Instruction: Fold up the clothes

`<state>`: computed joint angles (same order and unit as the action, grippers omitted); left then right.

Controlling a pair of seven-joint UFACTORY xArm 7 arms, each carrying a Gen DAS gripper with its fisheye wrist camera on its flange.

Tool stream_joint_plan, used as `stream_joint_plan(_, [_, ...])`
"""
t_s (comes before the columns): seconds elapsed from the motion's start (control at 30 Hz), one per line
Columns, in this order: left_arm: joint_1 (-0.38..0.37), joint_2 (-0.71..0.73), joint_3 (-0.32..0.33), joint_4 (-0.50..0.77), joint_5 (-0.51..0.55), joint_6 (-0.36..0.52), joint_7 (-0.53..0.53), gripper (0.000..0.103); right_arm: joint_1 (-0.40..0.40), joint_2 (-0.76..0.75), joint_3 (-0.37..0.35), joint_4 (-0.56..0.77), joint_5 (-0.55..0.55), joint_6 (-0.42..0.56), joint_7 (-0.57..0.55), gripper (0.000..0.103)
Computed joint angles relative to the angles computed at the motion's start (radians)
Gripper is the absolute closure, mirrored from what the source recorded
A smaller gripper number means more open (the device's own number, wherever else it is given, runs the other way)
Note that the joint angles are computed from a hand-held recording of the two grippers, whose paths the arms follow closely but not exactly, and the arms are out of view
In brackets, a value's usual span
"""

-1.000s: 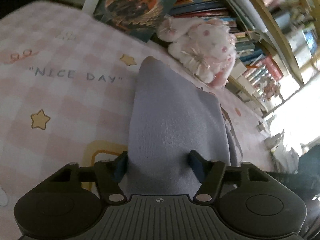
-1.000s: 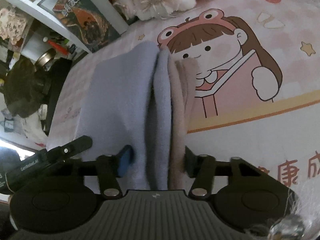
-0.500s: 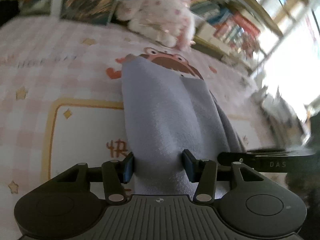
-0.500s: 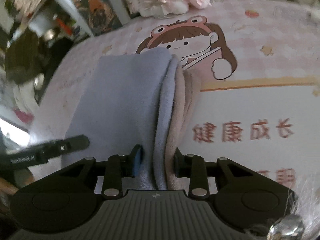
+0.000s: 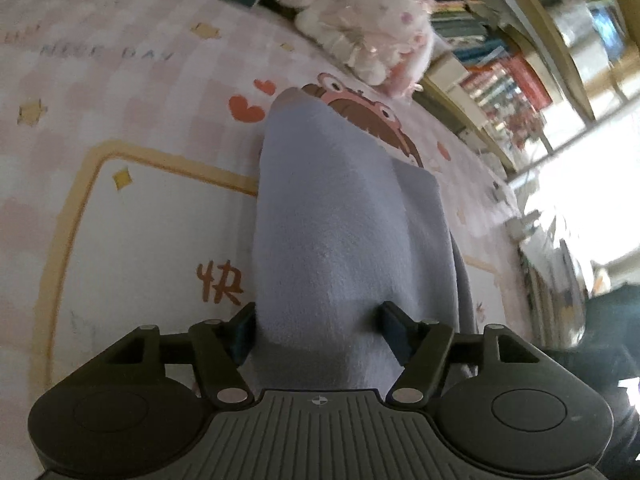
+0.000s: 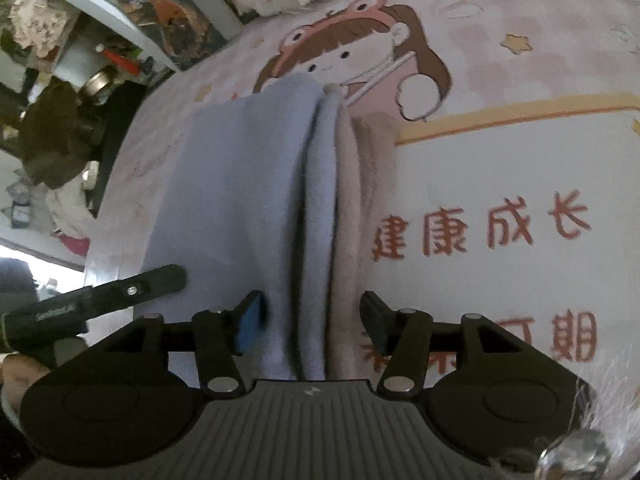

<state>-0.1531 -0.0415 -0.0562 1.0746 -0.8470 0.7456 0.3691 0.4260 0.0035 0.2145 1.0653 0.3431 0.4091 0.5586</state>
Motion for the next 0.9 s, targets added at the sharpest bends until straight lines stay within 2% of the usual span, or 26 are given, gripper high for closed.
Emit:
stream_joint_plan(0.17, [-0.022,-0.041,-0.019,-0.039,0.048,-0.07,-0.063,0.051,0.005,0.004,0.004,0.003,-0.035,-0.021,-0.083,0.07])
stream_joint_plan(0.3, [-0.067,-0.102,-0.031,-0.094,0.067,-0.175,-0.061,0.055,0.007,-0.025,0.004,-0.028,-0.175,-0.063,-0.069,0.074])
stream_joint_plan(0.43, [-0.112,-0.13,-0.036,-0.112,0.122,-0.271,-0.063,0.055,0.008,-0.051,0.005,-0.051,-0.239,-0.105,-0.108,0.075])
stream_joint_plan(0.53, [-0.137,-0.136,-0.024,-0.103,0.143,-0.303,-0.05,0.055,0.003,-0.061,0.008,-0.057,-0.298,-0.132,-0.091,0.075])
stream_joint_plan(0.7, [-0.168,-0.134,0.015,-0.081,0.07,-0.325,0.042,0.054,-0.014,-0.068,0.018,-0.055,-0.413,-0.181,-0.012,0.075])
stream_joint_plan(0.9, [-0.153,-0.111,0.056,-0.044,-0.072,-0.273,0.213,0.054,-0.034,-0.032,0.044,0.015,-0.692,-0.156,0.244,0.075])
